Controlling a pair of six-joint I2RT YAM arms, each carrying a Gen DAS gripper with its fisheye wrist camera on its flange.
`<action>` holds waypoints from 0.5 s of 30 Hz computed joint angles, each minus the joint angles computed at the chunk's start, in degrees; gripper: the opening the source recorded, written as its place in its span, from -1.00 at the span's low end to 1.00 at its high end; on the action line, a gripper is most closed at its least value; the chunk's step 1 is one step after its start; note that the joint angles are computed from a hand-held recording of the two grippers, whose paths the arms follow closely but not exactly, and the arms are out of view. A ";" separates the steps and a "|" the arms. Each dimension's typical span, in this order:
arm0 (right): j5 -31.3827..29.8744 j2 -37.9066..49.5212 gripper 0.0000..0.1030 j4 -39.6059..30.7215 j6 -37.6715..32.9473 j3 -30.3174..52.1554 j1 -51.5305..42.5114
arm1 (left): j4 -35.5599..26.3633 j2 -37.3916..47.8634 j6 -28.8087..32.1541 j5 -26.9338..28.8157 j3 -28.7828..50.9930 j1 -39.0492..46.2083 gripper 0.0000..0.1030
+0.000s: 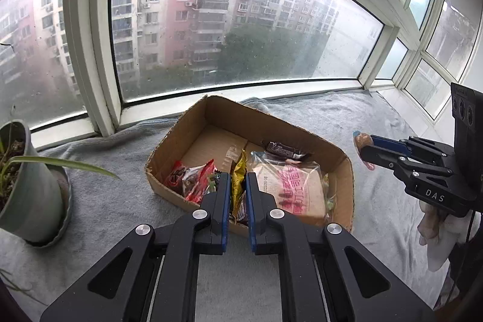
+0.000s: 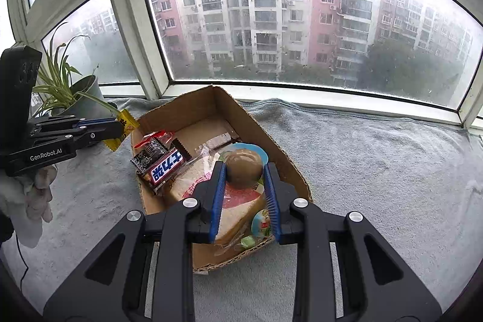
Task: Organize snacks
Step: 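Carry the yellow packet in the left gripper while the right gripper carries the round sweet to the box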
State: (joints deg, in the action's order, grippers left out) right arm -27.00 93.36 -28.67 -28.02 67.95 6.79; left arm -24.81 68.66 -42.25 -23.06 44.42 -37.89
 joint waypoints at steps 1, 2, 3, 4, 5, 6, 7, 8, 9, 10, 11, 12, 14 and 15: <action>0.20 0.66 -0.48 0.36 0.41 0.28 0.30 | 0.82 0.72 0.24 0.66 0.15 0.97 -0.84; 0.28 1.42 -0.48 0.45 0.71 0.75 0.52 | 1.81 1.23 0.51 1.22 -0.04 1.78 -0.84; 0.41 2.09 -0.48 0.63 0.97 1.07 0.83 | 2.54 1.90 0.55 1.38 -0.06 2.34 -0.84; 0.72 2.47 -0.48 1.05 1.27 1.00 1.24 | 3.18 2.67 0.60 1.82 0.09 2.88 -0.84; 0.87 3.06 -0.48 1.24 1.44 1.28 1.49 | 3.97 3.32 0.58 2.22 0.10 3.26 -0.84; 0.77 3.70 -0.48 1.29 1.57 1.62 1.67 | 4.64 4.02 0.66 2.78 0.17 3.71 -0.84; 0.70 4.36 -0.48 1.34 1.96 2.06 1.98 | 5.00 4.77 0.77 3.06 0.36 3.89 -0.84; 0.55 4.88 -0.48 1.35 2.34 2.44 2.25 | 5.34 5.50 0.87 3.02 0.58 3.93 -0.84; 0.40 5.50 -0.48 1.18 2.67 3.00 2.55 | 5.78 5.98 0.88 3.19 0.55 4.02 -0.84; 0.34 6.17 -0.48 1.15 3.04 3.53 2.95 | 6.21 6.28 0.76 3.40 0.44 4.14 -0.84; 0.31 6.64 -0.48 1.20 3.35 3.88 3.33 | 6.52 6.51 0.42 3.39 0.34 4.08 -0.84; 0.45 7.17 -0.48 1.33 3.78 4.28 3.89 | 6.77 6.69 0.14 3.32 0.25 4.02 -0.84; 0.56 8.35 -0.48 1.49 4.50 5.18 4.91 | 7.25 6.86 -0.14 3.41 0.01 3.94 -0.84; 0.65 8.93 -0.48 1.50 4.86 5.64 5.46 | 7.31 7.00 -0.08 3.60 0.04 3.95 -0.84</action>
State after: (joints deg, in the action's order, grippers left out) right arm -26.35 102.29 -27.17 -23.16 73.59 12.25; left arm -17.50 75.65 -42.33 -19.47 44.46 -33.95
